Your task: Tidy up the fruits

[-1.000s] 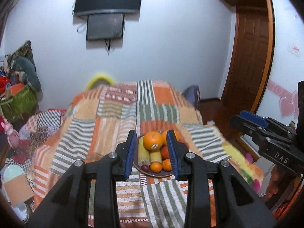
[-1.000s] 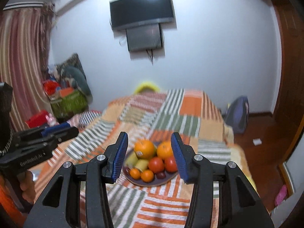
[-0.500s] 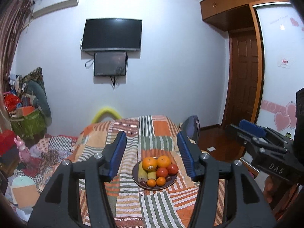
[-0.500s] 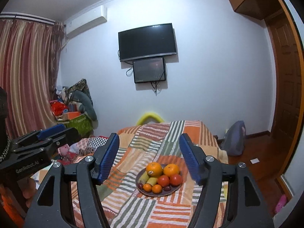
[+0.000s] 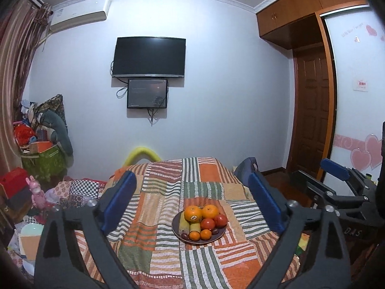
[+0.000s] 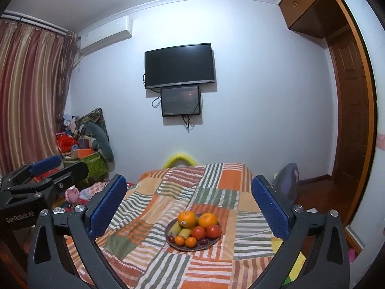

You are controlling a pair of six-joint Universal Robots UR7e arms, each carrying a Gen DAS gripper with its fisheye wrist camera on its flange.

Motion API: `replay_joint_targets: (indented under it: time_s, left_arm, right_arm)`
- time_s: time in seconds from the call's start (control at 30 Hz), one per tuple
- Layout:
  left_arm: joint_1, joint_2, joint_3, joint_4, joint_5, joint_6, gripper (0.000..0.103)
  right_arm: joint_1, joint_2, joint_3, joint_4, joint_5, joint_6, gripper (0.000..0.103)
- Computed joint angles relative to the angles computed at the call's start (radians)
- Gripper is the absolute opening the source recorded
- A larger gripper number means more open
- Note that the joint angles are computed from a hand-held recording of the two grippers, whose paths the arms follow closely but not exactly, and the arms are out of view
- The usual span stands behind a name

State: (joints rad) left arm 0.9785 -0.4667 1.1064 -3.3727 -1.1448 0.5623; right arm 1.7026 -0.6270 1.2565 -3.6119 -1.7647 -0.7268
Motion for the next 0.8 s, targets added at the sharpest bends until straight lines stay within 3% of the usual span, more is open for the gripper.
replay_joint_targets:
  time_s: [0.8]
  left_arm:
    - [-0.003, 0.007, 0.005, -0.014, 0.026, 0.013, 0.103]
  right_arm:
    - [-0.001, -0.023, 0.042, -0.020, 0.001, 0.016, 0.103]
